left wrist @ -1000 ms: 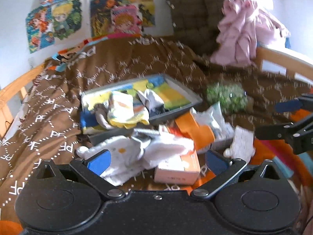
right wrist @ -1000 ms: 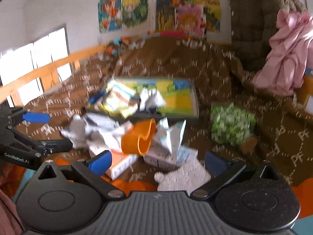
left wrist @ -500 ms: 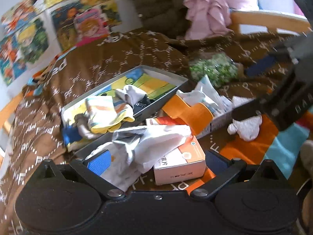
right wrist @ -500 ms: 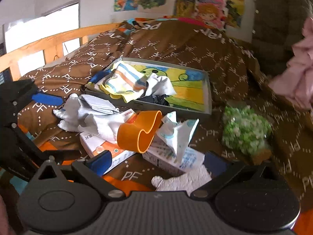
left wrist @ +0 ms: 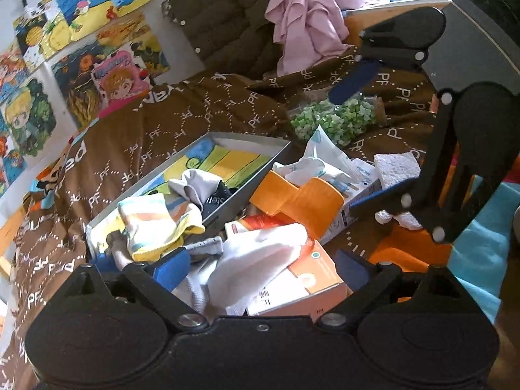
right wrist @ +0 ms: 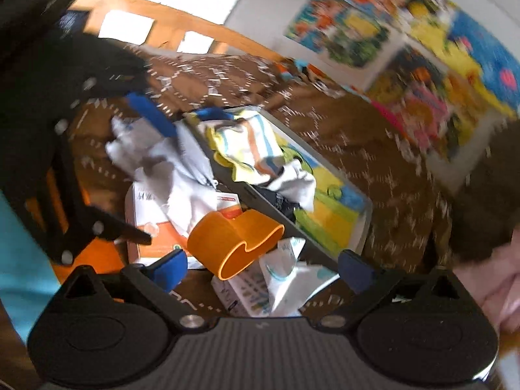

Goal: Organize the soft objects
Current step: 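Grasp the orange silicone piece with the right gripper while the left gripper grasps a white cloth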

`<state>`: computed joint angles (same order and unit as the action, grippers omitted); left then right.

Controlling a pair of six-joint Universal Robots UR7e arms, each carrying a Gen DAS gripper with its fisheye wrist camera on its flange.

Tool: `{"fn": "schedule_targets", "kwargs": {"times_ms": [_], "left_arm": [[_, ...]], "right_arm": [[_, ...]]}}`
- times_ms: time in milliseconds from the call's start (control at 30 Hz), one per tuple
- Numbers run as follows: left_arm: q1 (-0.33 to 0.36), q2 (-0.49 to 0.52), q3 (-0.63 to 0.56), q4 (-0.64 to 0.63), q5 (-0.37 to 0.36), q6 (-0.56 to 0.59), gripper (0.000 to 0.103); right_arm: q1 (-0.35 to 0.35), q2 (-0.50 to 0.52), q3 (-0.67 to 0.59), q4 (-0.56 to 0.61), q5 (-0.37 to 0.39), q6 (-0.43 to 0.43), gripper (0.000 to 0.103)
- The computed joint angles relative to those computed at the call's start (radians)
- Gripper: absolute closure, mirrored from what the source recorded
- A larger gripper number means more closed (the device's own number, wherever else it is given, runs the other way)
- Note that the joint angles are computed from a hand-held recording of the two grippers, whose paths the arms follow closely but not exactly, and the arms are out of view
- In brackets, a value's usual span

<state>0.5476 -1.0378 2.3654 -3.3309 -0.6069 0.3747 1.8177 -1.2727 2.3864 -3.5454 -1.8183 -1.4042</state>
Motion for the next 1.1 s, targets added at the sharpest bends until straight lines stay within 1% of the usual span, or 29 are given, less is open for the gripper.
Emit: {"fn": "schedule_targets", "kwargs": {"times_ms": [67,200,300,367,500,567,600,667,767,800,867,933,1000,1100], "left_arm": [[0.009,0.003,-0.006,0.001,-0.010,0.026,0.011],[0.026,0.003,-0.021,0.024,-0.031,0.056,0.017],[0.030,0.012,-0.026,0.005,-0.030,0.089,0.023],[0.032,0.013,-0.030,0.007,-0.037,0.101,0.027],[0.032,0.021,-0.032,0.013,-0.040,0.122,0.033],[0.034,0.012,-0.034,0.054,-0.055,0.109,0.041],[0.035,0.009,-0.035,0.073,-0.061,0.106,0.043],[0.035,0.009,-0.035,0.075,-0.066,0.113,0.048],[0.039,0.000,-0.043,0.105,-0.072,0.088,0.052],[0.040,0.000,-0.043,0.106,-0.069,0.085,0.052],[0.037,0.004,-0.045,0.105,-0.052,0.079,0.052],[0.037,0.004,-0.049,0.111,-0.034,0.060,0.049],[0.036,0.005,-0.052,0.124,-0.020,0.028,0.047],[0.044,-0.010,-0.060,0.159,-0.021,-0.025,0.046]], "right_arm": [[-0.008,0.032,0.004,-0.054,0.010,-0.077,0.005],[-0.023,0.075,0.006,-0.105,0.028,-0.183,0.010],[-0.032,0.099,0.004,-0.129,0.043,-0.233,0.014],[-0.038,0.114,0.002,-0.143,0.055,-0.264,0.018],[-0.051,0.136,0.004,-0.162,0.090,-0.342,0.023],[-0.057,0.149,0.005,-0.173,0.102,-0.386,0.028],[-0.060,0.158,0.005,-0.180,0.106,-0.408,0.030],[-0.065,0.167,0.006,-0.186,0.112,-0.442,0.037],[-0.067,0.182,-0.003,-0.185,0.109,-0.466,0.044],[-0.068,0.187,-0.005,-0.188,0.108,-0.474,0.045],[-0.068,0.192,-0.010,-0.184,0.103,-0.478,0.052],[-0.068,0.199,-0.011,-0.187,0.099,-0.479,0.055],[-0.068,0.203,-0.015,-0.181,0.097,-0.479,0.056],[-0.066,0.195,-0.008,-0.174,0.094,-0.476,0.059]]}}
